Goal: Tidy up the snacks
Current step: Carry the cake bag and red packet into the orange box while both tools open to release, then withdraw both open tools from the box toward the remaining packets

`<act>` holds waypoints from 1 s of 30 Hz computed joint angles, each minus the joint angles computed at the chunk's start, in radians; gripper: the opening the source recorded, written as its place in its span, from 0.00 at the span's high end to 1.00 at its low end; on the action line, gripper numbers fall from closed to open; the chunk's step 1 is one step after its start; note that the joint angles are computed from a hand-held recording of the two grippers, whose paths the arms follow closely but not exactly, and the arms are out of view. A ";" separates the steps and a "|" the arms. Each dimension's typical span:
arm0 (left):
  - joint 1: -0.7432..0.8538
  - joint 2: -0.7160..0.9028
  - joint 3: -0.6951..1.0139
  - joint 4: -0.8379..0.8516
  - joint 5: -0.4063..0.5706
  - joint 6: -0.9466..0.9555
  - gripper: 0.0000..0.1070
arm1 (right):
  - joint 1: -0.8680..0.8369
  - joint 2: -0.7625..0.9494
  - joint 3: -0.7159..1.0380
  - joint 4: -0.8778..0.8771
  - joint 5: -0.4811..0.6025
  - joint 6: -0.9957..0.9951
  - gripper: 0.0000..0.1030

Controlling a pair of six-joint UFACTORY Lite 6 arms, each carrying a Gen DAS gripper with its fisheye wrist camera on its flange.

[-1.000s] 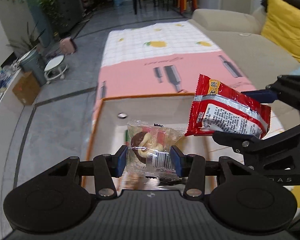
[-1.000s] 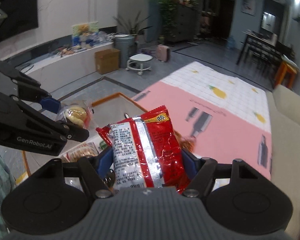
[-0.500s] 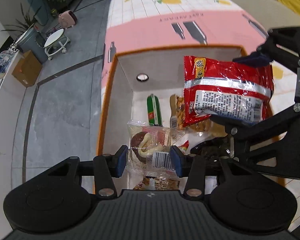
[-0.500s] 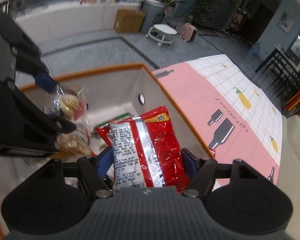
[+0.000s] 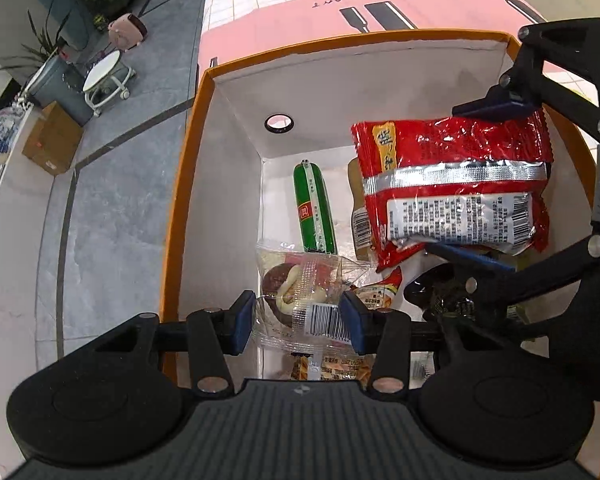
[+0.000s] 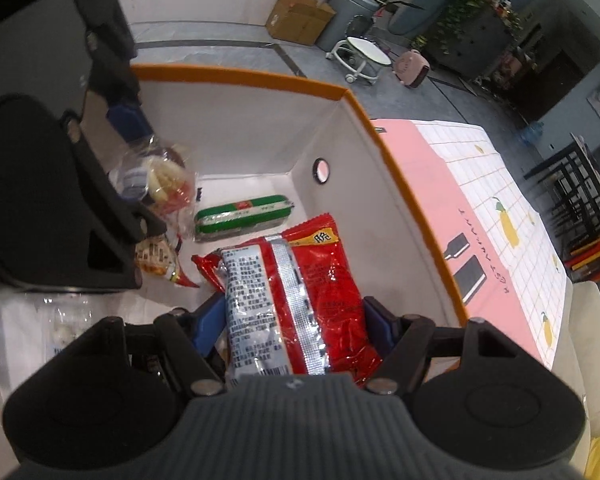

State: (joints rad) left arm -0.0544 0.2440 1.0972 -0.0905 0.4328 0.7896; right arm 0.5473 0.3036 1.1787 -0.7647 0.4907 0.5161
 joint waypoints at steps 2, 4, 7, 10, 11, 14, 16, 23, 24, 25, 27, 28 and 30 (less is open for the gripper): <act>-0.006 0.001 0.001 0.015 -0.004 -0.014 0.51 | -0.002 -0.006 -0.010 0.014 -0.008 -0.014 0.31; -0.008 0.009 0.010 0.013 -0.003 -0.016 0.50 | -0.002 -0.012 -0.014 0.018 -0.005 -0.021 0.30; -0.011 0.001 0.003 0.019 -0.007 -0.023 0.48 | 0.009 -0.033 -0.036 -0.007 0.004 -0.004 0.29; -0.016 -0.008 -0.003 0.036 -0.008 -0.030 0.43 | 0.017 -0.045 -0.053 -0.026 0.001 0.006 0.27; -0.019 -0.010 -0.005 0.041 -0.010 -0.033 0.42 | 0.021 -0.054 -0.061 -0.031 0.002 0.008 0.27; -0.023 -0.026 -0.017 0.037 -0.011 -0.023 0.40 | 0.035 -0.074 -0.077 -0.071 0.011 0.043 0.23; -0.029 -0.038 -0.026 0.052 -0.015 -0.036 0.38 | 0.037 -0.084 -0.080 -0.061 0.012 0.036 0.18; -0.023 -0.116 -0.059 -0.017 -0.023 0.027 0.29 | 0.033 -0.120 -0.060 0.001 0.038 -0.024 0.10; -0.023 -0.135 -0.067 -0.024 -0.025 0.032 0.29 | 0.031 -0.133 -0.066 -0.002 0.038 -0.018 0.10; -0.023 -0.154 -0.077 -0.032 -0.029 0.039 0.29 | 0.031 -0.152 -0.075 -0.008 0.038 -0.007 0.09; -0.023 -0.194 -0.102 -0.057 -0.048 0.065 0.29 | 0.035 -0.192 -0.100 -0.044 0.035 0.045 0.09; -0.027 -0.218 -0.118 -0.065 -0.061 0.074 0.28 | 0.040 -0.224 -0.121 -0.071 0.036 0.086 0.08; -0.035 -0.290 -0.177 -0.098 -0.098 0.122 0.28 | 0.046 -0.295 -0.170 -0.118 0.031 0.159 0.08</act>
